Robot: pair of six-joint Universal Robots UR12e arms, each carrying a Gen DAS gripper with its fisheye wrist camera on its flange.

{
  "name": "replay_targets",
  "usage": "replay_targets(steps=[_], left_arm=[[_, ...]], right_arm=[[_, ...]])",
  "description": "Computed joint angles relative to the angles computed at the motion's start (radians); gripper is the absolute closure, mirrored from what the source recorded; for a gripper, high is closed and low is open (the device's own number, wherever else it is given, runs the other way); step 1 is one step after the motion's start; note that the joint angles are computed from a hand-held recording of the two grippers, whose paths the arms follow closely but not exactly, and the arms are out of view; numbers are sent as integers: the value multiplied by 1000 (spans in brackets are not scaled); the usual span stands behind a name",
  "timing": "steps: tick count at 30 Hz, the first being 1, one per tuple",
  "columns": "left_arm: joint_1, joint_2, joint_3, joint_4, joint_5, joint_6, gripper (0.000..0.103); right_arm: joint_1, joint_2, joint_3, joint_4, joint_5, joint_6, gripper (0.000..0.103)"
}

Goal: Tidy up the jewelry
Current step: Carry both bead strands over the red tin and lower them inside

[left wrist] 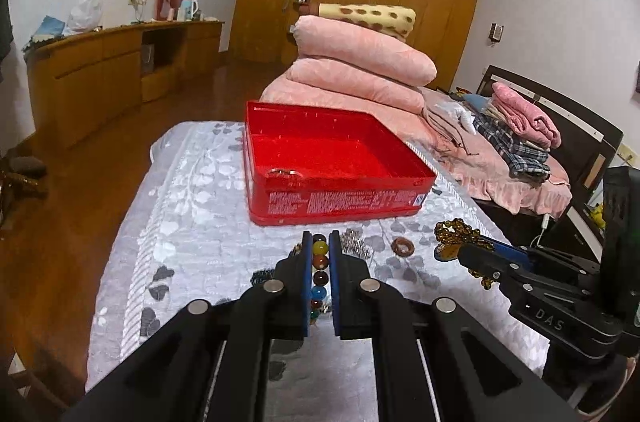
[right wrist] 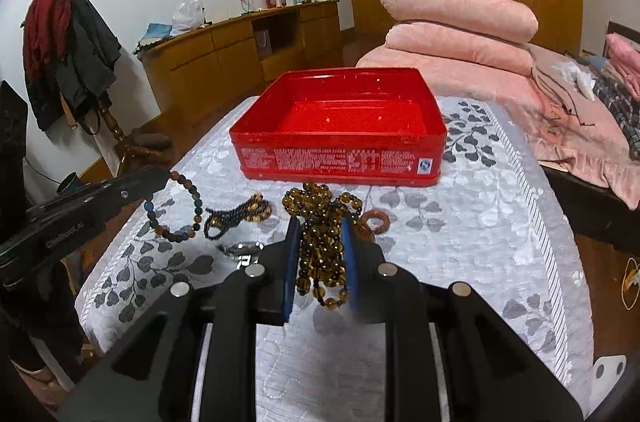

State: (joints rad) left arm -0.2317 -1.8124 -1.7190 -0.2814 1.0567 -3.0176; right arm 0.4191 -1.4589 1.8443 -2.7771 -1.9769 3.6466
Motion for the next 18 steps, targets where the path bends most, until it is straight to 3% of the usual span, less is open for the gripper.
replay_targets(steps=[18], left_arm=[[-28, -49, 86, 26, 19, -17, 95]], right_arm=[[-40, 16, -41, -29, -17, -43, 84]])
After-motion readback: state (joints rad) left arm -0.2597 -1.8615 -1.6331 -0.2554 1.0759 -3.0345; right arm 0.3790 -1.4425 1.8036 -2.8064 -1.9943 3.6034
